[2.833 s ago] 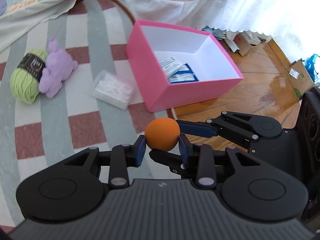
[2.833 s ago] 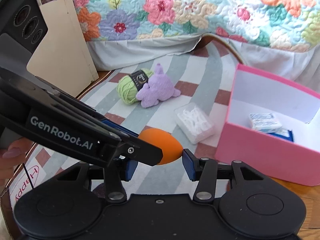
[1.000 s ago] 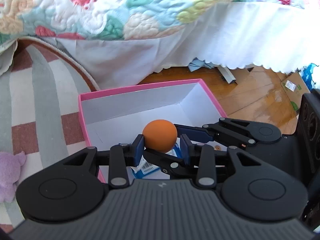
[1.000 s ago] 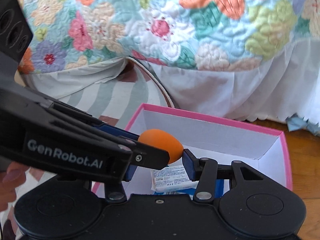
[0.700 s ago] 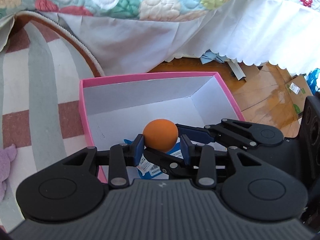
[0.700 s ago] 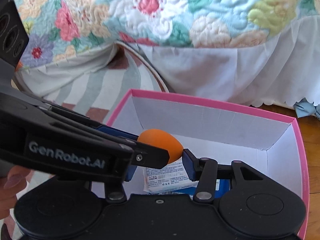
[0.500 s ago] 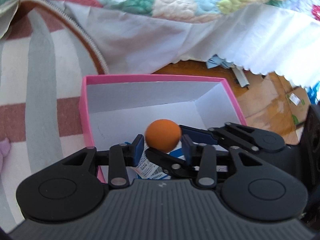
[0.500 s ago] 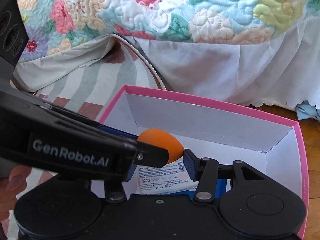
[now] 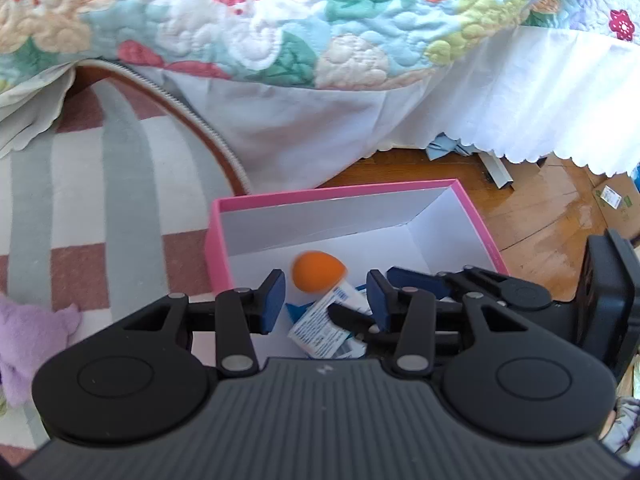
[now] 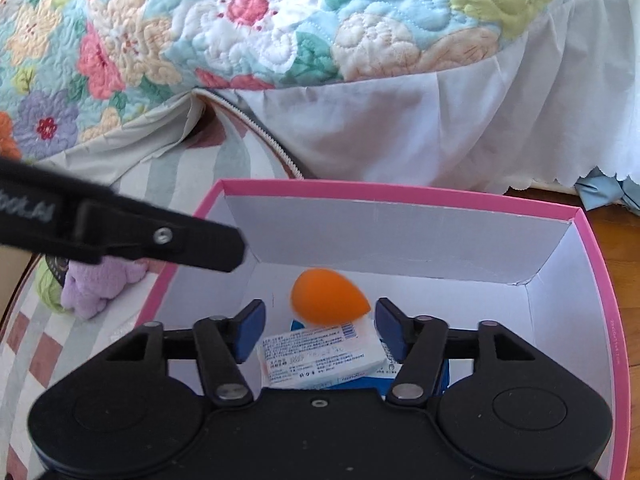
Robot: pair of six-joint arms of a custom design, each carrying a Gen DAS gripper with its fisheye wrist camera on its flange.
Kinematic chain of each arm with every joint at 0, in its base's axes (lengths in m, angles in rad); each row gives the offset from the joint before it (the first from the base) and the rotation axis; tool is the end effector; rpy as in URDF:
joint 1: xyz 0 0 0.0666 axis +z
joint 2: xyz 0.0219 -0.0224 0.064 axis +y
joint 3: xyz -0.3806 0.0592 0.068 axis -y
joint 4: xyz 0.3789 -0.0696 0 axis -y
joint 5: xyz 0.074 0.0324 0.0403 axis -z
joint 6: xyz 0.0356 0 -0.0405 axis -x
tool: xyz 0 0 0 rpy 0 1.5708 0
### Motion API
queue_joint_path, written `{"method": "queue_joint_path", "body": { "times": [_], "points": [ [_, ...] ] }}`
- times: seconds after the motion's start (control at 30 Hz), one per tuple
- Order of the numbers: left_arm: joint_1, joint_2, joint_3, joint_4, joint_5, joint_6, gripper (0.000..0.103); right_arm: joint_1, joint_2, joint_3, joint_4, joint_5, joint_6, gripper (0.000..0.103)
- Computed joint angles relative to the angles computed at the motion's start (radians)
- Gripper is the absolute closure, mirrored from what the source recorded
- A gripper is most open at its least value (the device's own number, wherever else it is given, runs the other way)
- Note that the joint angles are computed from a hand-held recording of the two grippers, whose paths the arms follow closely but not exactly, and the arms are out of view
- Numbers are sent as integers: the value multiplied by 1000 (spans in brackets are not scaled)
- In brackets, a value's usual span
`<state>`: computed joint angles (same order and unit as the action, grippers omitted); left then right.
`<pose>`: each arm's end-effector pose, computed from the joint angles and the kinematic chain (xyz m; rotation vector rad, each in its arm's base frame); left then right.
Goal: Organize objects
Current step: 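Open the left gripper to drop the sponge and withdraw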
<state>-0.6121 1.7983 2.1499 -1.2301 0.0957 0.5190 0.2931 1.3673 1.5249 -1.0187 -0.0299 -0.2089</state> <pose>0.4884 -0.3475 0.5322 0.1622 2.5377 -0.5942 0.4374 0.1327 0.4933 -0.1166 2.4459 0.2608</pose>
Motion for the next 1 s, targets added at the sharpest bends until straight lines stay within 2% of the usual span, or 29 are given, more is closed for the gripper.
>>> {"method": "queue_joint_path", "body": {
  "times": [0.1, 0.17, 0.23, 0.37, 0.47, 0.57, 0.63, 0.77, 0.87, 1.0],
  "points": [
    [3, -23, -13, -34, -9, -18, 59, 3, -25, -8, 3, -12, -26, 34],
    [-7, -37, -9, -79, -72, -46, 54, 14, -46, -12, 3, -9, -31, 34],
    [-15, -73, -42, -78, -130, -49, 45, 30, -59, -9, 1, 8, -21, 34],
    [-7, -115, -58, -129, -130, -47, 44, 59, -68, 30, -47, 49, -20, 34],
    [-11, -148, -63, -153, -180, -79, 43, 77, -82, 64, -86, 58, -25, 34],
    [-9, -170, -47, -180, -219, -66, 41, 114, -94, 105, -135, 102, -10, 31],
    [-7, -181, -32, -196, -223, -72, 40, 131, -95, 135, -173, 97, -25, 31],
    [-8, -174, 36, -294, -213, -79, 40, 173, -81, 203, -271, 98, -43, 31],
    [-6, -192, 39, -338, -191, -72, 40, 206, -71, 245, -324, 101, -45, 27],
    [-3, -239, 0, -350, -167, -65, 38, 247, -69, 289, -369, 87, -52, 24]
  ]
}}
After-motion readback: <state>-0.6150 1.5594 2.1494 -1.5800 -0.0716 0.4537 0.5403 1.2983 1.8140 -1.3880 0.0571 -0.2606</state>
